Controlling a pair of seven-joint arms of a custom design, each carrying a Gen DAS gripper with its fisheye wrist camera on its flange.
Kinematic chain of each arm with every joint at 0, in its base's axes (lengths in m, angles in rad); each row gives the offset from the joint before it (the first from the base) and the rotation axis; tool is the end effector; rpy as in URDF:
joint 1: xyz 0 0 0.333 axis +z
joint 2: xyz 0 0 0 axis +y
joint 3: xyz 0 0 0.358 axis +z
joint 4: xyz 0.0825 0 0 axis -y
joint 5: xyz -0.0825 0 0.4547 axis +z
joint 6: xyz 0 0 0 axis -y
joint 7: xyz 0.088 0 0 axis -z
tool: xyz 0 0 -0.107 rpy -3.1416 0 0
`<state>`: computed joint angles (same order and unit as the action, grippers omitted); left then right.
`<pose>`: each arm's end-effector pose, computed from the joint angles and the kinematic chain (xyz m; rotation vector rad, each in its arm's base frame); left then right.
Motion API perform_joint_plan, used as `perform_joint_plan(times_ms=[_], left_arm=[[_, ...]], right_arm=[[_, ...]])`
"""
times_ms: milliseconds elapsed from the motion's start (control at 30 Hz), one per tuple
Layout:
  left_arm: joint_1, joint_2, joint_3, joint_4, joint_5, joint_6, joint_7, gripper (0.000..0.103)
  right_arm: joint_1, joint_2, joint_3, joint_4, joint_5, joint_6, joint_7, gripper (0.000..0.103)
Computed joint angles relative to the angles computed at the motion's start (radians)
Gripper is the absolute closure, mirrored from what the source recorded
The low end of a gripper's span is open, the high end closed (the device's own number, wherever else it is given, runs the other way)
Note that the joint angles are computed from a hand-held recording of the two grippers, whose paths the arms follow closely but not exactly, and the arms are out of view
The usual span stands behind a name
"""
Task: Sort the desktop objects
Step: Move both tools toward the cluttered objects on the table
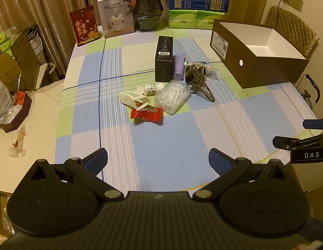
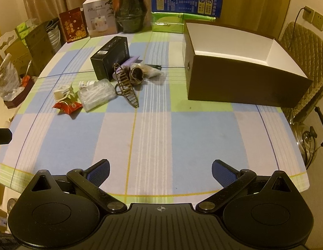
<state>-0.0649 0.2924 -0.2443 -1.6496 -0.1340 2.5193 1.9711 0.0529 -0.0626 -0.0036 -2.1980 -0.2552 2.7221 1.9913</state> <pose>0.7367 -0.2117 0.5280 -1.2844 2.4141 -0.7338 0.6189 0.0398 0.4805 -1.7194 2.0380 -0.6171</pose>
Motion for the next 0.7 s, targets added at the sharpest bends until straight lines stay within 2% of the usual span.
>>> perform_joint_plan(times_ms=[700], left_arm=[[-0.002,0.016,0.002,0.02,0.016,-0.012,-0.021,0.001]], right_arm=[[0.007,0.015,-0.003,0.014,-0.004,0.015,-0.02,0.002]])
